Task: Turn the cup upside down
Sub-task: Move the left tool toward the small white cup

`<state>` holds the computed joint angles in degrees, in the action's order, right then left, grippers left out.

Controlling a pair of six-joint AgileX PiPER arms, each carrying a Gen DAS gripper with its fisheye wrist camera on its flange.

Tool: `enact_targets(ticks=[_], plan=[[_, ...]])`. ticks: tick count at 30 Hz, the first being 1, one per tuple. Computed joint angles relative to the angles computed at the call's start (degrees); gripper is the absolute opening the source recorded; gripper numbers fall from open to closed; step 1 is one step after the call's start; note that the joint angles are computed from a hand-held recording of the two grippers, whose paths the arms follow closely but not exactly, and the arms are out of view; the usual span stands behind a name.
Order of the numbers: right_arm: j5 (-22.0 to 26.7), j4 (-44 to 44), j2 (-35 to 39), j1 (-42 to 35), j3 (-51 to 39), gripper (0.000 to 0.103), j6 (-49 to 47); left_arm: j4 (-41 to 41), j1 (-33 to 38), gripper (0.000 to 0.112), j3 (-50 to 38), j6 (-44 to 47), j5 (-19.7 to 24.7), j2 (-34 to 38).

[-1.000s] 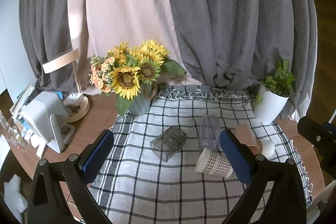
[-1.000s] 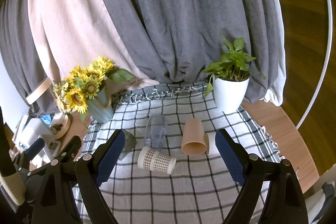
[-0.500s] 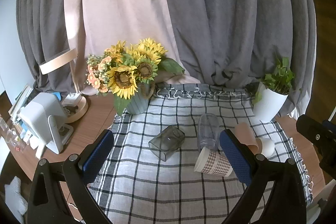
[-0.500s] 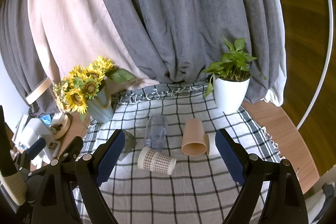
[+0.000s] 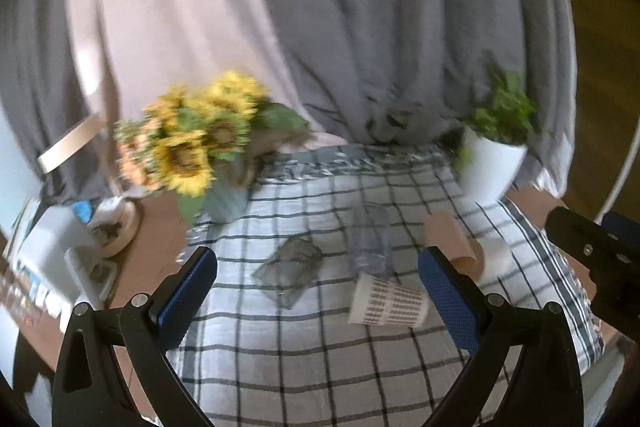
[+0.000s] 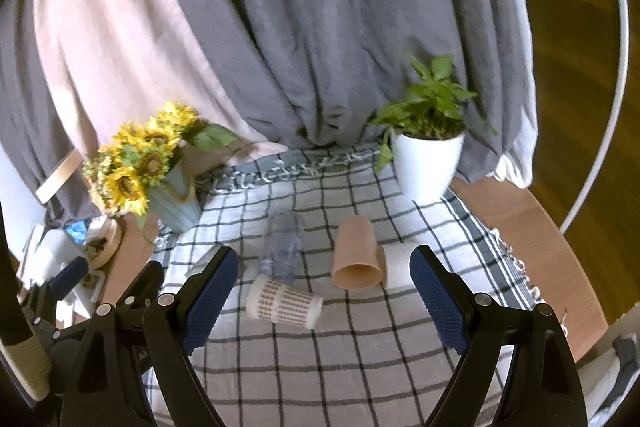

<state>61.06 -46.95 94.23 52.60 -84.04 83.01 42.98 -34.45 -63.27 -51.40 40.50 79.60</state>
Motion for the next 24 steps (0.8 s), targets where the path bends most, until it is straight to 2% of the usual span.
enact_targets(ticks=[4, 8, 11, 14, 18, 24], plan=[[-0.1, 1.4, -1.1, -2.1, 2.7, 0.088, 2.2, -8.9, 0.9, 0.103, -3.9, 12.4, -3.4, 5.2], [0.4, 2.5, -2.7, -4.2, 6.9, 0.088, 6.9, -13.2, -0.2, 0.103, -9.8, 23.0, -4.2, 13.0], [1.1, 4.2, -3.6, -6.5, 9.8, 0.088, 10.9, -19.6, -0.4, 0.103, -15.8, 34.7, -3.7, 19.2], [1.3, 5.6, -4.5, -8.9, 12.7, 0.088, 15.3, -25.6, -1.1, 0.103, -23.0, 46.0, -1.1, 25.5], [-0.1, 9.0, -5.1, -13.0, 16.0, 0.088, 19.4, -29.0, -3.0, 0.103, -32.4, 55.9, 2.9, 33.1], [-4.2, 13.8, -6.0, -18.0, 21.5, 0.088, 24.3, -34.7, -5.5, 0.103, -51.3, 70.8, 14.4, 45.8]])
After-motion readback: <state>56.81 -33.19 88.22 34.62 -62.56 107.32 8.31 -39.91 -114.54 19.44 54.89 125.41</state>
